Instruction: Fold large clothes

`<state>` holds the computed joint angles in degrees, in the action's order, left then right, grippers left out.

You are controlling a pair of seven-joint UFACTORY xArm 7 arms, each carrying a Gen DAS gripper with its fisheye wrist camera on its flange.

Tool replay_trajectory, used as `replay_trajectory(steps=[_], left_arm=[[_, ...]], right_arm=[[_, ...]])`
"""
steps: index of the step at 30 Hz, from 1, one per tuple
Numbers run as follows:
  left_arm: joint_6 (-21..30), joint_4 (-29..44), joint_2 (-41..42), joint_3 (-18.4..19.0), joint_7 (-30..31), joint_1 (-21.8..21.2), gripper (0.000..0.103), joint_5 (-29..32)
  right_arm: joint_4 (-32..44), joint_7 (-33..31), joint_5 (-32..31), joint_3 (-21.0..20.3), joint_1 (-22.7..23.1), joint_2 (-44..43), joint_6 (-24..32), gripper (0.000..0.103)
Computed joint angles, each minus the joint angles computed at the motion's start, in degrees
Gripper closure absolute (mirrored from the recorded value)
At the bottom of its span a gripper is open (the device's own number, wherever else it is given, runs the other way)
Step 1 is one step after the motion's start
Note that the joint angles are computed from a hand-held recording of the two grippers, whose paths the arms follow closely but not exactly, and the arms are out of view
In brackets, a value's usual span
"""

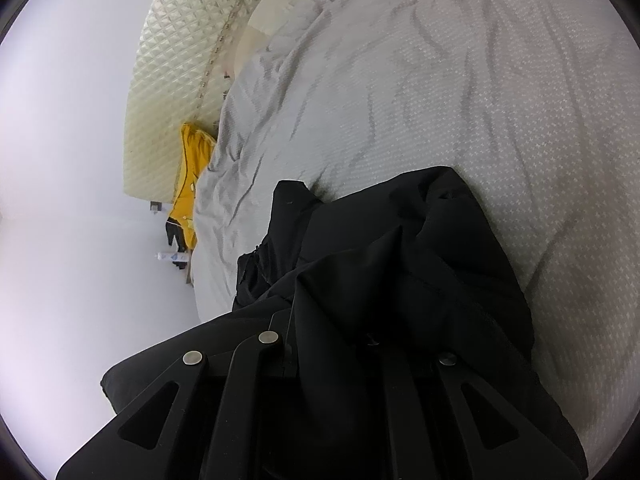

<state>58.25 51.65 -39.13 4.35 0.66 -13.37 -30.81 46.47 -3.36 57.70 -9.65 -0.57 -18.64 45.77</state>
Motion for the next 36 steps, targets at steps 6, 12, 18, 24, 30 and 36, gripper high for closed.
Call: replay_trajectory(steps=[6, 12, 18, 24, 30, 36], left_arm=[[-4.8, -9.2, -4.5, -6.0, 1.2, -2.2, 0.046, 4.0], [-14.5, -9.8, 4.9, -8.9, 1.9, -6.6, 0.046, 4.2], [-27.4, -7.7, 12.4, -10.1, -2.7, -6.7, 0.046, 6.2], [-32.7, -4.2, 18.0, -11.9, -8.5, -4.4, 0.046, 13.6], [-35.6, 1.6, 24.2, -14.6, -18.6, 0.9, 0.046, 26.8], [-33.9, 12.6, 34.7, -14.8, -28.3, 2.8, 0.046, 38.8]], right_arm=[[-0.4, 0.6, 0.9, -0.2, 0.0, -0.3, 0.1, 0.093], [-0.3, -1.6, 5.1, -1.5, 0.1, -0.6, 2.4, 0.056], [3.4, -2.6, 2.5, -1.9, -0.7, -2.5, 8.5, 0.024], [7.6, -1.5, -10.7, -0.9, -1.8, -7.2, 12.7, 0.024], [7.2, -0.3, -25.2, 3.4, -1.8, -15.3, 5.3, 0.024], [4.0, -0.3, -35.2, 8.9, 2.0, -18.2, -2.7, 0.022]])
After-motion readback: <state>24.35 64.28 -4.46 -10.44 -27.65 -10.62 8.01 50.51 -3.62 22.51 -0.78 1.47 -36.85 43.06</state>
